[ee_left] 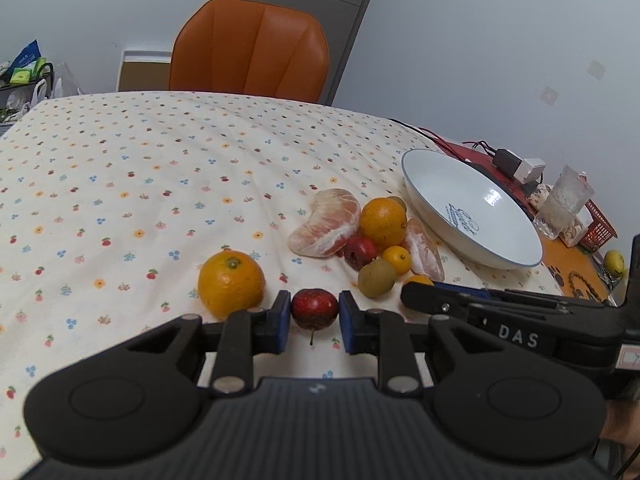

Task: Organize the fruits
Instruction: 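Close the right tool on the small yellow orange while the left tool holds the plum, then carry plum and yellow orange over the white plate and open both tools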

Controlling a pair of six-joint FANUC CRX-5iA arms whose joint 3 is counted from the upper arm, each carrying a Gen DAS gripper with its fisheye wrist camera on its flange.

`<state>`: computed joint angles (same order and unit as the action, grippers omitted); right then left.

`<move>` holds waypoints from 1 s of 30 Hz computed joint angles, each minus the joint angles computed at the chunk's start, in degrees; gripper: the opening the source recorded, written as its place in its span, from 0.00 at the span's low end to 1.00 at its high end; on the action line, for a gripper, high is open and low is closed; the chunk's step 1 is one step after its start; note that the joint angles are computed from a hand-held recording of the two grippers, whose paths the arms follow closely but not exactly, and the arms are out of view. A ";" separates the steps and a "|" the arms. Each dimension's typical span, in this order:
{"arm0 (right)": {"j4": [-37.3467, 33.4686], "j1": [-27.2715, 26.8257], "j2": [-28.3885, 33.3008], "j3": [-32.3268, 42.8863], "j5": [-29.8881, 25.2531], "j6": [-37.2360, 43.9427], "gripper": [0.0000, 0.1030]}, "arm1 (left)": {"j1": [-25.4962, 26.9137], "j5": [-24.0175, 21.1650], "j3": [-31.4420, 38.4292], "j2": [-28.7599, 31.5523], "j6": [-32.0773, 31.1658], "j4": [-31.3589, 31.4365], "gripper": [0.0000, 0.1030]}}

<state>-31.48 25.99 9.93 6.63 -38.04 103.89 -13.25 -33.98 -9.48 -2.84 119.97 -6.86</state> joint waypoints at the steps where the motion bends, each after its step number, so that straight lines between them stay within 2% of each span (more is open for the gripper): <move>1: -0.14 -0.09 -0.43 -0.46 0.14 0.14 0.23 | -0.18 -0.20 0.19 -0.11 0.36 -0.44 0.23; 15: -1.44 -2.32 -4.81 -3.85 1.67 0.88 0.23 | -4.17 -2.57 4.72 -0.04 5.91 -7.58 0.23; 30: -3.02 -5.99 -7.08 -4.79 4.06 1.53 0.23 | -8.21 -3.95 11.99 3.80 7.72 -12.38 0.23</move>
